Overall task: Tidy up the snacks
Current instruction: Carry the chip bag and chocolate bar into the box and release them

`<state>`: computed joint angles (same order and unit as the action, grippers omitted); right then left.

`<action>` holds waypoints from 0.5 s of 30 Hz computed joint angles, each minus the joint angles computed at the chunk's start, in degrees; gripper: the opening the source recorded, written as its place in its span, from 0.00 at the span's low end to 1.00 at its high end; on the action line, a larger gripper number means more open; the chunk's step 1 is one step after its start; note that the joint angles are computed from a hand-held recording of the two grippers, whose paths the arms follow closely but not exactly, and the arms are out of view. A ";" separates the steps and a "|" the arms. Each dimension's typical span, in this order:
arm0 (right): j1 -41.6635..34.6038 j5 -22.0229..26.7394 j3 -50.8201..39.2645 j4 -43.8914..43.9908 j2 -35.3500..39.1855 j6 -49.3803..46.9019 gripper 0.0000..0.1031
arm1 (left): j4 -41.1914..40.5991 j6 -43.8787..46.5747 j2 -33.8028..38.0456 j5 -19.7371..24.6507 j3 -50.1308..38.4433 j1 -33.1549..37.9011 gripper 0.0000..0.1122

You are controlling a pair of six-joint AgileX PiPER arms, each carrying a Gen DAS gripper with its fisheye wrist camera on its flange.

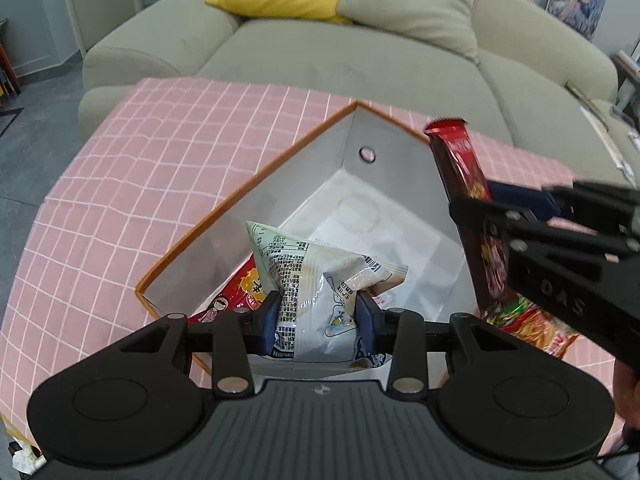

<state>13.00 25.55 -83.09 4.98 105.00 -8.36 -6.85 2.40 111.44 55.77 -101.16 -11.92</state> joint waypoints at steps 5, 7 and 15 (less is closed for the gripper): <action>0.10 4.96 -7.61 -3.16 7.47 -1.77 0.20 | 0.65 1.69 4.03 1.97 -3.31 -0.01 0.40; -0.04 7.09 -10.38 -3.10 10.12 -2.70 0.20 | 0.12 2.49 4.90 2.49 -3.80 0.01 0.40; -0.01 15.23 -19.79 -3.49 19.07 -3.27 0.20 | 0.58 2.40 8.91 4.72 -6.84 -0.03 0.40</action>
<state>12.99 40.77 -102.88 1.49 124.07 -11.63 -6.27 4.79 120.35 60.49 -108.00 -11.94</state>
